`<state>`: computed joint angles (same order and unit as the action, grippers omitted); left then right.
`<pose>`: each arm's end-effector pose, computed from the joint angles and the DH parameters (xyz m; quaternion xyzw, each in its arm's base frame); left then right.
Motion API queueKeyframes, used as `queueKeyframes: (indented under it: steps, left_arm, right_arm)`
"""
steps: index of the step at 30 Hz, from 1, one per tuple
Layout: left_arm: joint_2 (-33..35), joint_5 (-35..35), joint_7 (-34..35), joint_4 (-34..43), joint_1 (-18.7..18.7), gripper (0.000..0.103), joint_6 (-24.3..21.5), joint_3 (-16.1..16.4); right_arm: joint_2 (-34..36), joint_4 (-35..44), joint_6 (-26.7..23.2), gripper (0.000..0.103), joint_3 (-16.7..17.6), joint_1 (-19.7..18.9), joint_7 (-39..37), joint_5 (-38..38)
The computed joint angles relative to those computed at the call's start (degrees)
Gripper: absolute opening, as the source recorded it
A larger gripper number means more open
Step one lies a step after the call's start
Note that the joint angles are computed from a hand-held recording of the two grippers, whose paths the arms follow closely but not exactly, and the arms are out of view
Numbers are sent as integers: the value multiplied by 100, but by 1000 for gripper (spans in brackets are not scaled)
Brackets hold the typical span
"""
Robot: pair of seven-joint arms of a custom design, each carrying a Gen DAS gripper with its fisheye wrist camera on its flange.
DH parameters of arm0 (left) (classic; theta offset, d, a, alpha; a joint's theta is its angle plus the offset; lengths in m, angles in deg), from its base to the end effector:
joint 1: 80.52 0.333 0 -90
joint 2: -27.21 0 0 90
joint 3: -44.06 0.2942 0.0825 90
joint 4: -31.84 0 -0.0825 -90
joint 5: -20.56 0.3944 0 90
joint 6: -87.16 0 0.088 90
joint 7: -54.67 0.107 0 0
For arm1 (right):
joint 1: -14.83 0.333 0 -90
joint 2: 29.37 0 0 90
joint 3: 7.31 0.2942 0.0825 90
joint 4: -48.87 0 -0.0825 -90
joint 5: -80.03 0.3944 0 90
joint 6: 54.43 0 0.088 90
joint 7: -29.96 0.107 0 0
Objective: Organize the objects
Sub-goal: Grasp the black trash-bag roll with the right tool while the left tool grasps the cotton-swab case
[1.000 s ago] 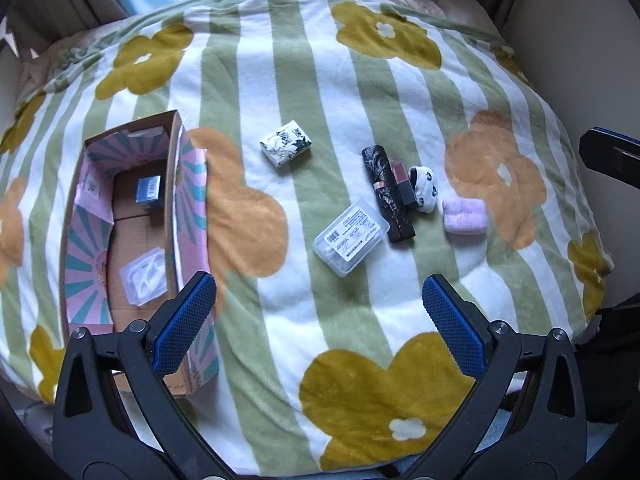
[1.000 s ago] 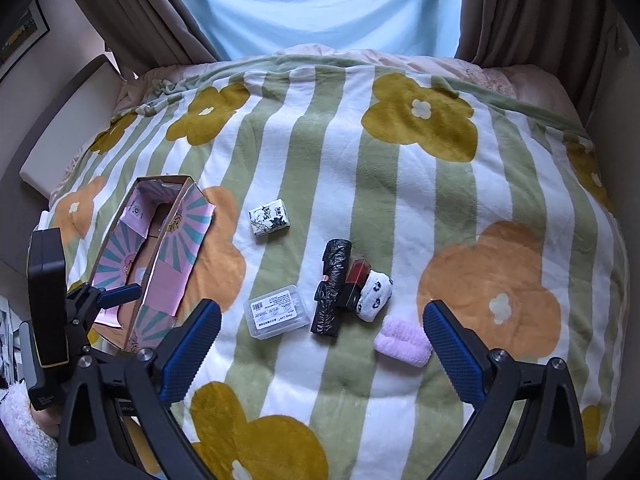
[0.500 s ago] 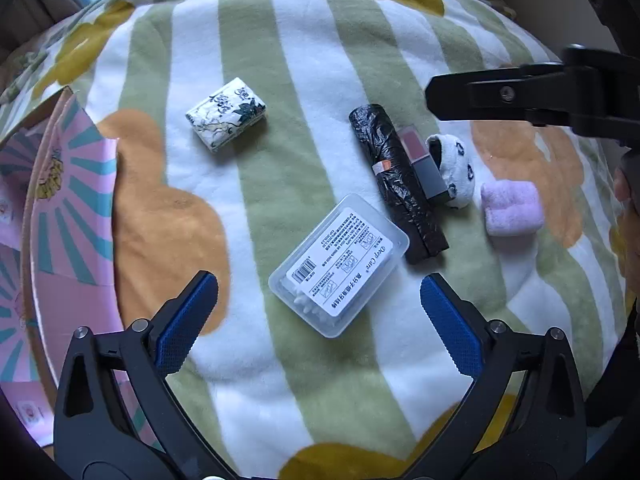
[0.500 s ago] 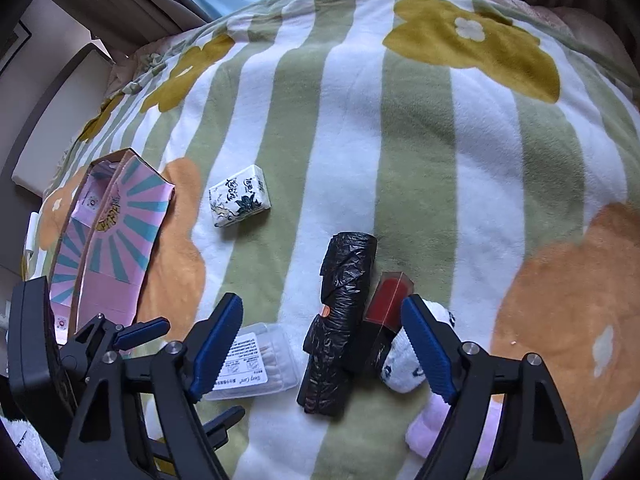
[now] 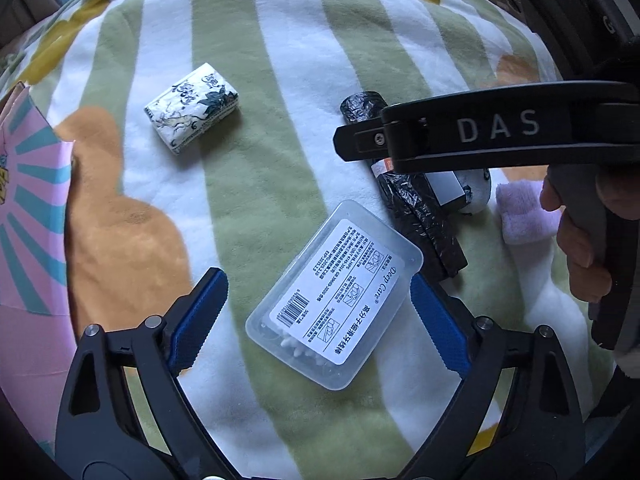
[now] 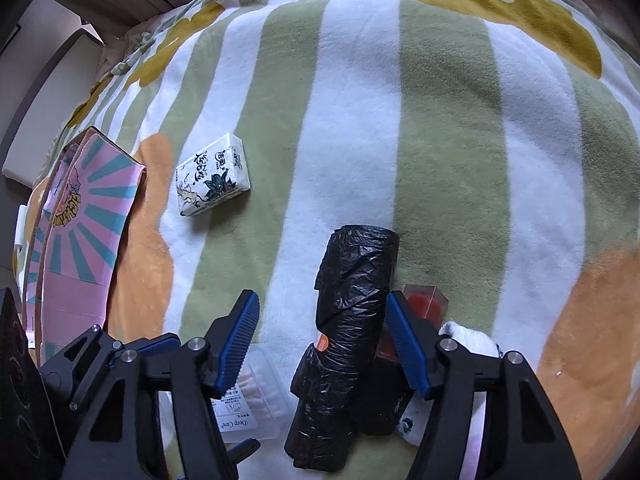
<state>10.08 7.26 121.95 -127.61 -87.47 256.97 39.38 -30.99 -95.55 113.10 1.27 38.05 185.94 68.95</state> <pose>0.4193 -0.0685 0.3213 -0.8119 0.5325 -0.2258 0.0797 0.4204 0.2747 0.3039 -0.5329 0.8179 -0.0281 0.2152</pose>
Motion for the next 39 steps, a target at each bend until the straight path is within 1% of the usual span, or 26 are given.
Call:
queueKeyframes:
  steps: [1,3,5,7,9,11,13,14,16,19,22,25,27,29,31,35,36,37,38,39]
  left_arm:
    - [44,-133,130,19,-139,87,49,115]
    - [102,-326,307,50,-296,84,82,220]
    - [131,-530,454,54,-428,83,122,282]
    - [170,-862,736,77,-648,80,152,453]
    - [193,-911,798,98,-589,80,97,382]
    - [207,-993,907,97,-588,79,75,356]
    - [203,-991,926,76,-519,73,54,291]
    - [202,-1113,1039,66,-589,73,71,358]
    - [196,-1270,1195,42,-646,72,128,410]
    - [203,-1235,1227,37,-570,70,163,319]
    - [218,-1095,1164,55,-461,68,147,221]
    - [175,-1119,1144,28,-476,67,163,236]
    - [94,-1043,1014,-27,-404,66,204,168]
    - [-38,-895,816,-82,-307,64,202,74]
    - [-105,-754,661,-38,-238,62,142,52]
    - [-486,-456,296,-212,-89,60,25,-66]
    - [-531,-358,192,-189,-33,60,-24,-106]
    - [-675,-259,70,-234,25,60,-104,-159]
    - [-634,-175,-26,-162,62,59,-120,-183]
    - [-764,-110,-108,-192,82,59,-214,-183]
  right_arm:
    - [25,27,-42,61,-2,-1,-7,-10]
    - [59,47,-68,61,-9,6,-27,2]
    - [88,63,-130,58,-15,21,-68,41]
    - [111,76,-197,55,-15,43,-168,82]
    - [109,48,-221,50,-14,67,-289,168]
    - [78,12,-262,43,-11,84,-383,188]
    - [38,-55,-246,38,-3,99,-464,270]
    - [17,-98,-223,36,3,110,-523,339]
    - [-7,-144,-231,33,23,120,-542,325]
    - [-32,-179,-282,31,47,112,-416,106]
    - [-142,-324,-175,30,38,104,-413,192]
    - [-376,-582,35,29,55,70,-383,291]
    - [-593,-724,37,29,116,12,-307,235]
    - [-839,-829,-44,29,210,-73,-198,97]
    - [-1105,-917,-149,29,285,-127,-153,41]
    - [-1582,-915,-547,28,498,-215,3,-119]
    - [-1505,-706,-598,28,591,-315,-32,-108]
    - [-1619,-698,-775,29,496,-221,1,-122]
    - [-1661,-638,-876,29,477,-190,143,-202]
    - [-1502,-427,-905,29,658,-309,228,-261]
